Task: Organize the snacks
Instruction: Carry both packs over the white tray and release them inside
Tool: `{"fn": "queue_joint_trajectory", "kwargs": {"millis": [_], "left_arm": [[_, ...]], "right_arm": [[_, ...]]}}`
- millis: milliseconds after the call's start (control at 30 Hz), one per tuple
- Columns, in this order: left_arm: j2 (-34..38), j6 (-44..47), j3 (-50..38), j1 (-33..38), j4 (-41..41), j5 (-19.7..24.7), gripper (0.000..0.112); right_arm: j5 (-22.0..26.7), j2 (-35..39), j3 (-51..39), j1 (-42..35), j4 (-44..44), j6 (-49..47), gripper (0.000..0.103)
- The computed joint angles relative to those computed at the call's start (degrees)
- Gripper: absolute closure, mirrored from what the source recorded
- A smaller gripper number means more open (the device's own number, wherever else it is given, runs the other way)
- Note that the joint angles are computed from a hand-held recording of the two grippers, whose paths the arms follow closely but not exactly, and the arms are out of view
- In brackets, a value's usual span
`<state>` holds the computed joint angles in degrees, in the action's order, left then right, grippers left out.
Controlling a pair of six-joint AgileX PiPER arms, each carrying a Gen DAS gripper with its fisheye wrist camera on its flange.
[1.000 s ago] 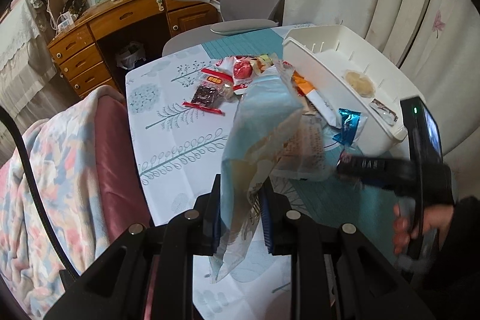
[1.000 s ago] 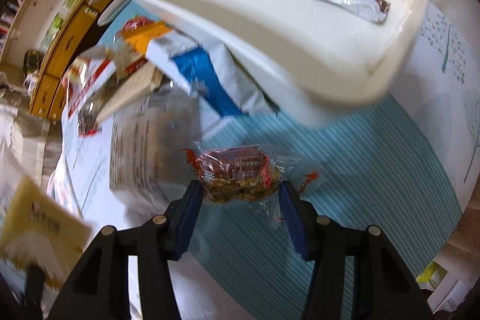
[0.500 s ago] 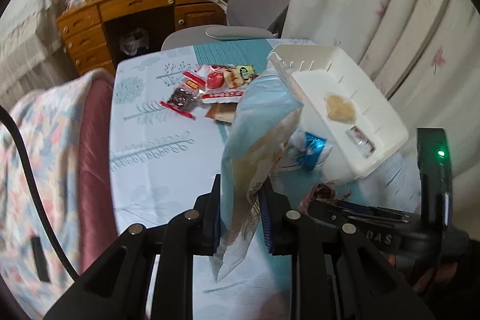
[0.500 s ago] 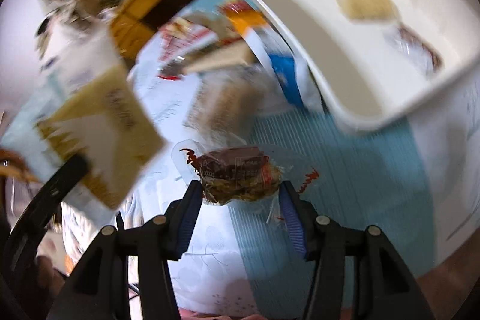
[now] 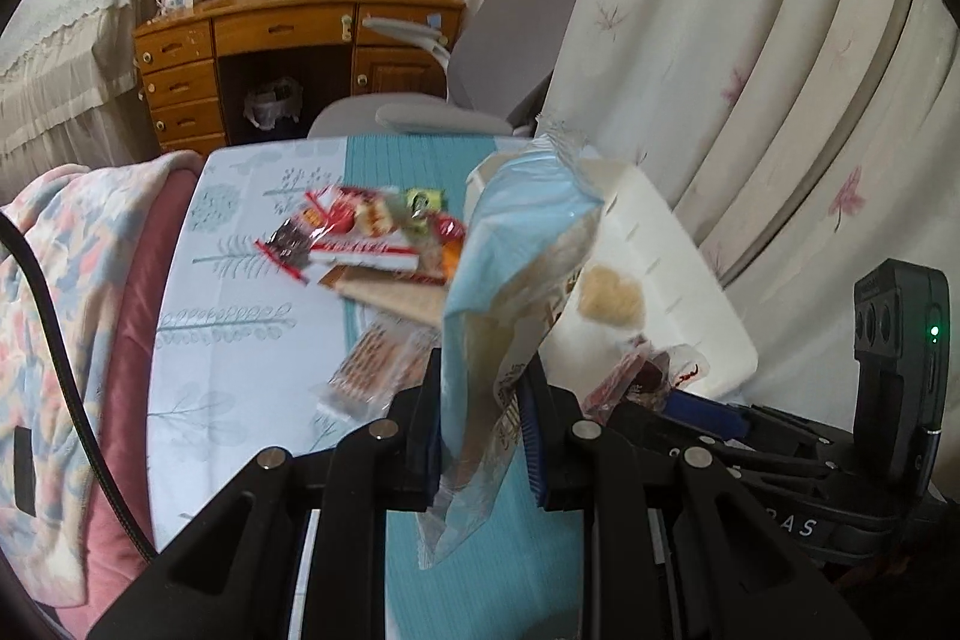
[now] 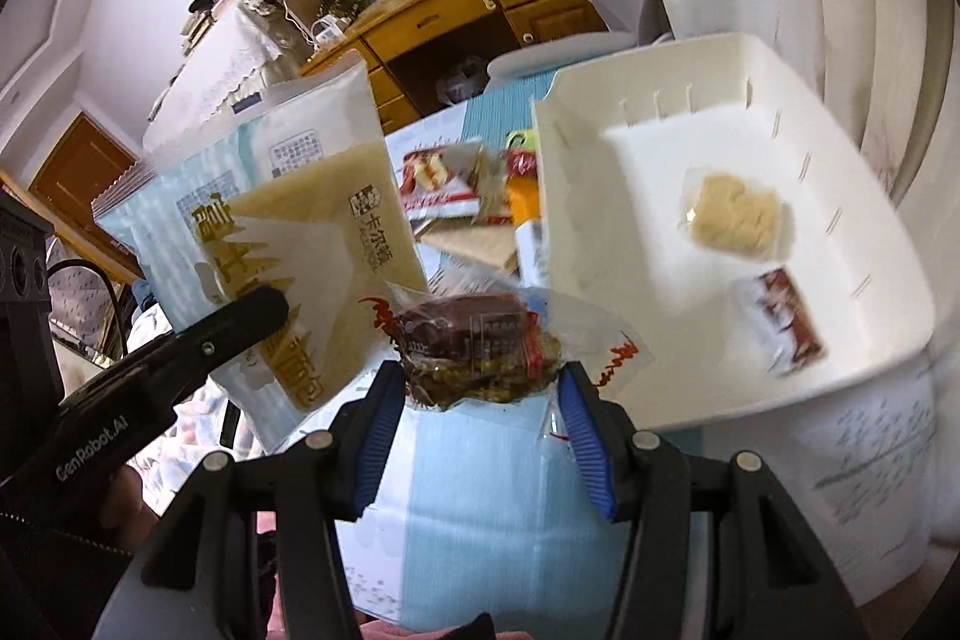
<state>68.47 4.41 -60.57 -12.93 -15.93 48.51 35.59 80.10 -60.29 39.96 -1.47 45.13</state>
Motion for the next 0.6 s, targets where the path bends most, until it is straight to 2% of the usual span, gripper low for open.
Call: {"fn": "queue_joint_trajectory", "kwargs": {"millis": [267,400,600], "left_arm": [[4.50,-19.67,-2.61,-14.40,12.69,-6.37,0.092],[8.26,-28.16,-5.28,-19.93,18.72,-7.56,0.092],[13.63,-33.83,-9.02,-25.07,22.32,-8.27,0.092]], "right_arm": [[2.17,-2.90,3.18,-13.99,13.40,-21.74,0.050],[4.34,-3.62,4.27,-19.73,17.07,-29.29,0.049],[7.68,-4.38,5.39,-27.92,20.34,-37.32,0.049]]}}
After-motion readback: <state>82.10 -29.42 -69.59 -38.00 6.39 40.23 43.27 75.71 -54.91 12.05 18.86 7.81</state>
